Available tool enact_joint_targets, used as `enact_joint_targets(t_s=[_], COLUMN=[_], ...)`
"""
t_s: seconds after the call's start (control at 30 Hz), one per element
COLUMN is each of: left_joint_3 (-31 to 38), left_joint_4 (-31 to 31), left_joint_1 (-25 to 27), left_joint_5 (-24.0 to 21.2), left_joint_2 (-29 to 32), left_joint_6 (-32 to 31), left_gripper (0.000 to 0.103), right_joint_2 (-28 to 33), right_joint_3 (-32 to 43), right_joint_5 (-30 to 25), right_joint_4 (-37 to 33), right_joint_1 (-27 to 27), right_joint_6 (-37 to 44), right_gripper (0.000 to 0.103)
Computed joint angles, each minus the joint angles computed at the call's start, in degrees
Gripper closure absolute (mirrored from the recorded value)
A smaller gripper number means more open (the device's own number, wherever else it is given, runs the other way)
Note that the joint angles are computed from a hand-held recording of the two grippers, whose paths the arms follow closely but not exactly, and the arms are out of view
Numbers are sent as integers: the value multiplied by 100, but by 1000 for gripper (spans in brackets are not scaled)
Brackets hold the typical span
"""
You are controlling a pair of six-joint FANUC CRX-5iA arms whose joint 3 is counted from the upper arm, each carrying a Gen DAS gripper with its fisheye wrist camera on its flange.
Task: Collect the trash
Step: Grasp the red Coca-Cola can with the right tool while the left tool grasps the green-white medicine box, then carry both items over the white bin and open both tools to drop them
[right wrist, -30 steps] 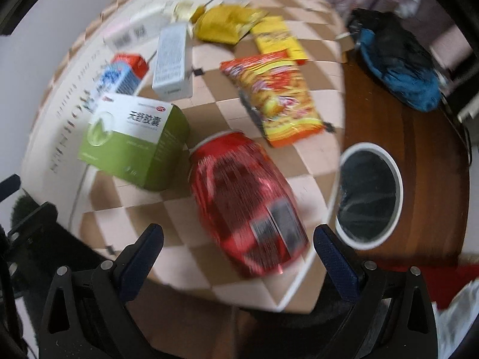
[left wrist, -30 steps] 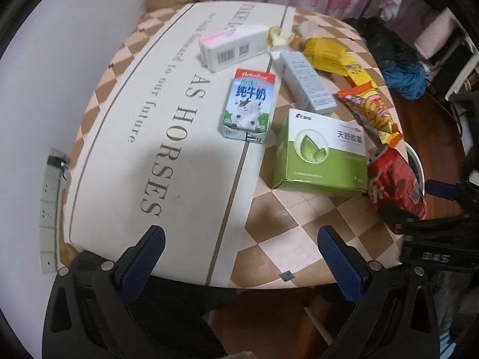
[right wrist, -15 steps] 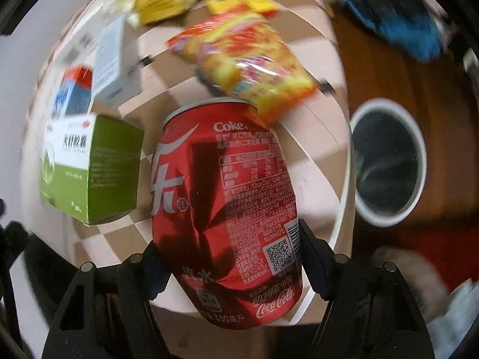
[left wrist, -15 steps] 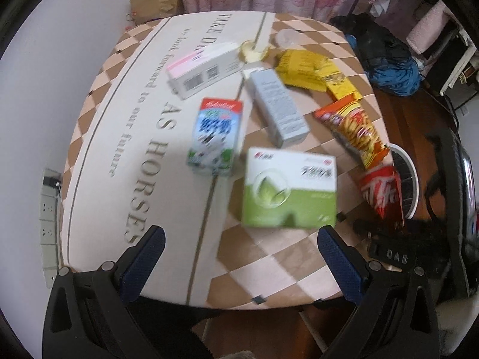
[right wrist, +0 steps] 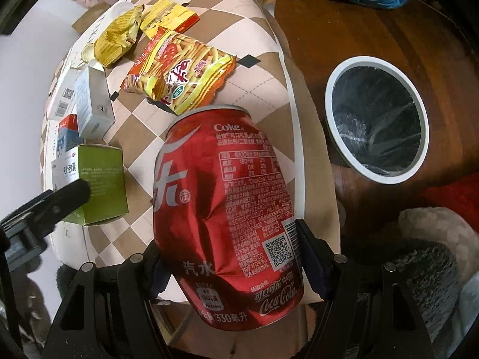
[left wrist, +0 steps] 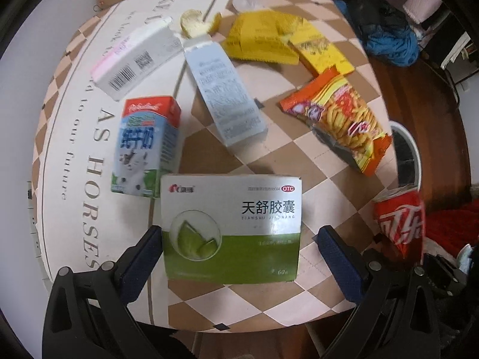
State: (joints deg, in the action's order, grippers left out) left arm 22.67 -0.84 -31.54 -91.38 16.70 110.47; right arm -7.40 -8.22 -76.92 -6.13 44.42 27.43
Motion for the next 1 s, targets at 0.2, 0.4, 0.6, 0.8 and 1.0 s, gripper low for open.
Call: enact_joint_targets(t_s=[0.2, 0.4, 0.6, 0.8, 1.0], left_joint_3=[-175, -313, -471, -554, -277], left_joint_4=[-23, -246, -645, -1028, -1161], left_joint_1=[-9, -60, -136, -269, -392], left_joint_5=[111, 300, 413, 437, 483], left_joint_2=[-42, -193, -591, -1021, -1072], left_joint_6=[-114, -45, 98, 241, 320], left_gripper=[2, 16, 17, 17, 17], right_joint_2=[16, 43, -40, -196, -604], right_joint_3=[-71, -77, -166, -148, -247], right_joint_5=[78, 31, 125, 216, 410], right_joint_4=[505, 742, 1115, 1302, 1529], right_joint_1=[440, 681, 1005, 1240, 1367], right_joint_6=[-292, -497, -640, -841, -1080], right_gripper=[29, 29, 29, 30, 30])
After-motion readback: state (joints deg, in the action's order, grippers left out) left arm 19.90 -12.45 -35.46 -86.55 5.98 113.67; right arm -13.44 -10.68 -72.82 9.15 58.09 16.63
